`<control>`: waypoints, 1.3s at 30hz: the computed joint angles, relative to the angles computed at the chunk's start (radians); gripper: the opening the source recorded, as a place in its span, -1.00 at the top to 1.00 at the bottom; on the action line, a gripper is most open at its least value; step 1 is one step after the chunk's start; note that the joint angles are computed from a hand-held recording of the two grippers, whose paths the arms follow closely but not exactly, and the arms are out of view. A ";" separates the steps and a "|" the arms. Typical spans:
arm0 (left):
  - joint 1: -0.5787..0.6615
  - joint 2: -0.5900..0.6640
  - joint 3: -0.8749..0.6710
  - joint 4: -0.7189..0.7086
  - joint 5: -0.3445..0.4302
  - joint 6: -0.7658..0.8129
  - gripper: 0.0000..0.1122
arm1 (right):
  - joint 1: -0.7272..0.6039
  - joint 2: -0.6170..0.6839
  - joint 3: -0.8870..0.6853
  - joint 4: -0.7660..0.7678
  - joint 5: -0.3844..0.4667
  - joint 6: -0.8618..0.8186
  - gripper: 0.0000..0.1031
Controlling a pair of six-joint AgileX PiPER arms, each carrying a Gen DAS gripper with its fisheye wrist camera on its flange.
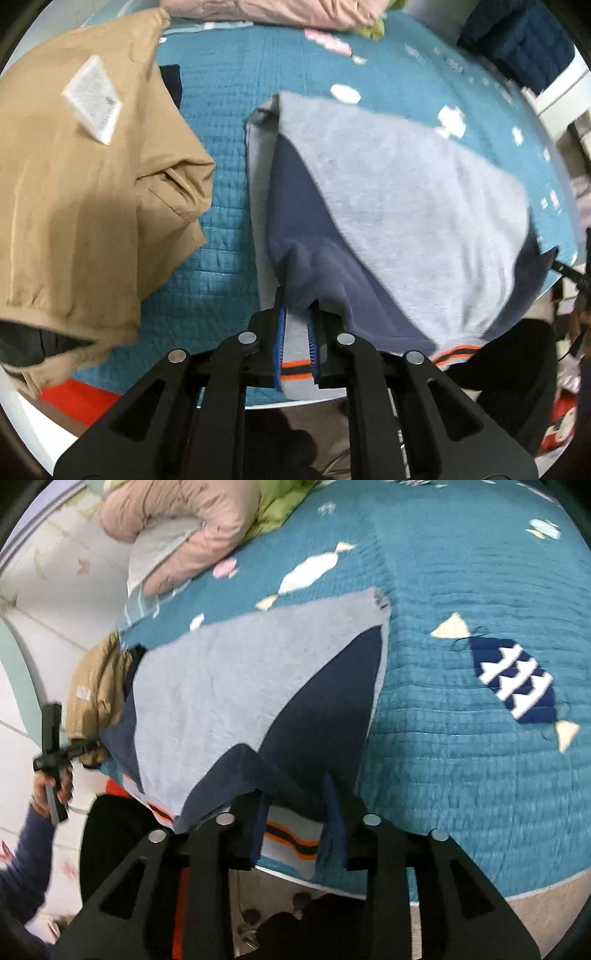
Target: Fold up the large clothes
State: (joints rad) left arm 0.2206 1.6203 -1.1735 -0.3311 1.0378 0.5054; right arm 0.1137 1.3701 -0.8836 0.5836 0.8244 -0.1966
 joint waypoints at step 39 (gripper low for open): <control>0.019 -0.023 0.095 0.000 -0.040 -0.181 -0.28 | 0.203 -0.098 0.070 -0.140 -0.114 0.512 0.77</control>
State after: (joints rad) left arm 0.2399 1.5976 -1.0784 -0.3314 0.9973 0.3242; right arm 0.3167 1.2719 -0.8134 0.4437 0.7101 0.3153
